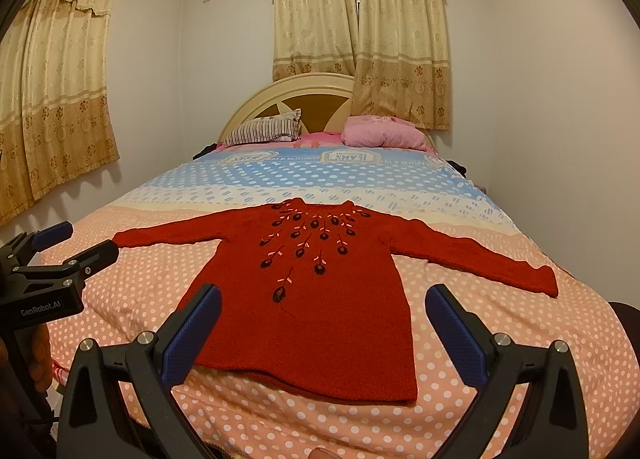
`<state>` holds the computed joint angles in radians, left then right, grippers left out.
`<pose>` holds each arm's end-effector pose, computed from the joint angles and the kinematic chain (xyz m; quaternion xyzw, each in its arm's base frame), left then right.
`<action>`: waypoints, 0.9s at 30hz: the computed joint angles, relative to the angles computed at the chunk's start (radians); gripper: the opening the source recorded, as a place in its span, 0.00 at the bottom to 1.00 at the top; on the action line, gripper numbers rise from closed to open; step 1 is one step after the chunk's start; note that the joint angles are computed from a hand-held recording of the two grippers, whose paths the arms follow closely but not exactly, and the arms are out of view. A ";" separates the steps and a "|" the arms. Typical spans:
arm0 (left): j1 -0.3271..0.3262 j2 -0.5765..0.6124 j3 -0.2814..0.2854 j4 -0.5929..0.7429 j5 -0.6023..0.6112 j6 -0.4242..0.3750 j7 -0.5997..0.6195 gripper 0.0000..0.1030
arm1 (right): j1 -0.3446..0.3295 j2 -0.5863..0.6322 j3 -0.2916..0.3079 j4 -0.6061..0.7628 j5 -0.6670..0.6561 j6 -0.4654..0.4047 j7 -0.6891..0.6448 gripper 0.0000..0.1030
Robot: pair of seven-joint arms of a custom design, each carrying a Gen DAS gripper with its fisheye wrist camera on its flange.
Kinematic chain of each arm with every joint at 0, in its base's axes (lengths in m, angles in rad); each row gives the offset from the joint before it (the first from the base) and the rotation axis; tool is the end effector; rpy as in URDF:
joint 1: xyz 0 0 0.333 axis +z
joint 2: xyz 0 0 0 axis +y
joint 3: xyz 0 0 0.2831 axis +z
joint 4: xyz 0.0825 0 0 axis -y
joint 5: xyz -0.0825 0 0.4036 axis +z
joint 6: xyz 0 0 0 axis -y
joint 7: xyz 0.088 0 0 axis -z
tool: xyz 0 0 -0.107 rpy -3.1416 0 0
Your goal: Fold small clothes
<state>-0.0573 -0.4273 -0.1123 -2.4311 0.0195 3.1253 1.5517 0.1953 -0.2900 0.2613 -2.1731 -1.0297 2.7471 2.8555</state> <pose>0.4856 -0.0906 0.5616 -0.5400 0.6530 -0.3910 0.3593 0.4672 0.2798 0.5531 -0.6039 0.6019 -0.3606 0.3781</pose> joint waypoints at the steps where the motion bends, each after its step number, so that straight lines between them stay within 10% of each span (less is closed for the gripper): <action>1: -0.005 0.000 0.004 0.000 -0.002 0.000 0.002 1.00 | 0.000 0.000 -0.001 -0.001 -0.001 0.002 0.001 0.99; 27: -0.002 -0.002 0.002 -0.002 0.000 -0.002 -0.004 1.00 | 0.003 0.006 -0.002 -0.001 0.014 0.005 -0.017 0.99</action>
<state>-0.0595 -0.4291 -0.1104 -2.4332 0.0197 3.1234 1.5474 0.1984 -0.2840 0.2591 -2.1741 -1.0153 2.7520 2.8385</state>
